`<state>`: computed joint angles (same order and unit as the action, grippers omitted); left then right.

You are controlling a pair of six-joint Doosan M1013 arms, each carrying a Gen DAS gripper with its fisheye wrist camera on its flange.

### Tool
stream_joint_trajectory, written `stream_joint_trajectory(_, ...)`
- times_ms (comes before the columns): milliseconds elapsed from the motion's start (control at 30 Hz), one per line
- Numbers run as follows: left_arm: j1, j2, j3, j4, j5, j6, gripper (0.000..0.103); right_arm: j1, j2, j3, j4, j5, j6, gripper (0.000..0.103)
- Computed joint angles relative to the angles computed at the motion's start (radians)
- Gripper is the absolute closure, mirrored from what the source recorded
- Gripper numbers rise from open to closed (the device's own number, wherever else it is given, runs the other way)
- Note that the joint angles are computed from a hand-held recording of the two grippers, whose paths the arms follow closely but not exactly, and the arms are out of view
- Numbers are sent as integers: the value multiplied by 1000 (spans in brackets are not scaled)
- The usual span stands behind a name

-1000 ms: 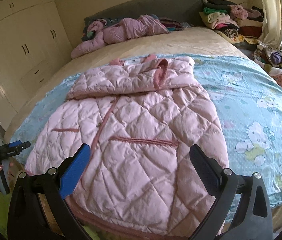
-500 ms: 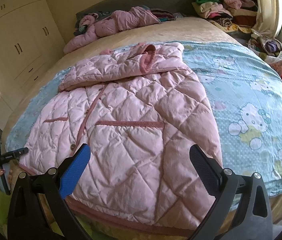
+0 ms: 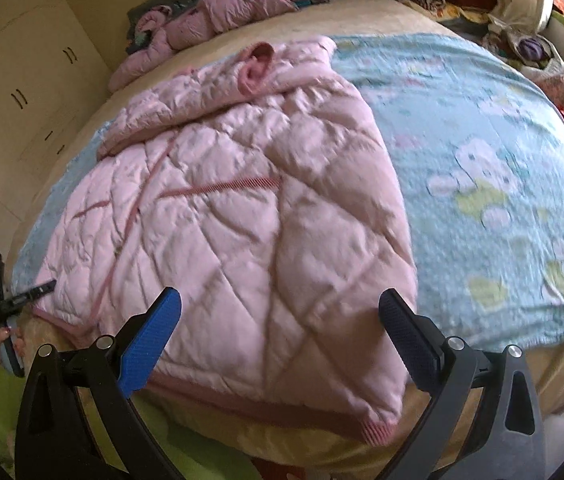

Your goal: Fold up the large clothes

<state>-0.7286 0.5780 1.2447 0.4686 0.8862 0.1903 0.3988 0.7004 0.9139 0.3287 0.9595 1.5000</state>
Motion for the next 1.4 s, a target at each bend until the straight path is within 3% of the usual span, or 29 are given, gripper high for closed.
stream_joint_trajectory(133,-11,-13,7,57,-5,-31,82,-6,-13,29,-33,5,18,4)
stream_joint_trajectory(367,-15,-26,12,104,-16,-63,83,-29,-7,54,35,46,45,5)
stream_joint_trajectory(433,-16,-28,17,102,-17,-65,83,-38,-8,72,89,38,50,18)
stream_joint_trajectory(467,-16,-28,19,102,-16,-65,83,-41,-6,73,109,43,47,33)
stream_joint_trajectory(633,-14,-25,20,91,-9,-60,80,-41,-18,98,119,34,18,55)
stream_joint_trajectory(700,-13,-25,23,82,-6,-61,77,-43,-26,108,134,31,-26,75)
stream_joint_trajectory(767,-11,-24,26,73,4,-65,73,-44,-38,115,157,19,-78,83)
stream_joint_trajectory(1000,-5,-26,41,39,12,-78,51,-58,-89,145,390,-129,-306,86)
stream_joint_trajectory(1100,-3,-22,40,11,10,-66,49,-63,-90,133,485,-168,-374,86)
stream_joint_trajectory(1167,-6,-18,33,13,16,-65,58,-62,-84,115,515,-183,-398,87)
stream_joint_trajectory(1200,-10,-16,31,19,3,-66,75,-61,-79,105,527,-187,-405,87)
stream_joint_trajectory(1233,-18,-8,15,39,25,-65,80,-60,-78,100,534,-193,-407,87)
stream_joint_trajectory(1300,-35,18,-35,85,105,-27,87,-59,-75,96,557,-217,-418,87)
stream_joint_trajectory(1400,-41,7,-33,149,91,-70,91,-56,-70,95,592,-249,-432,87)
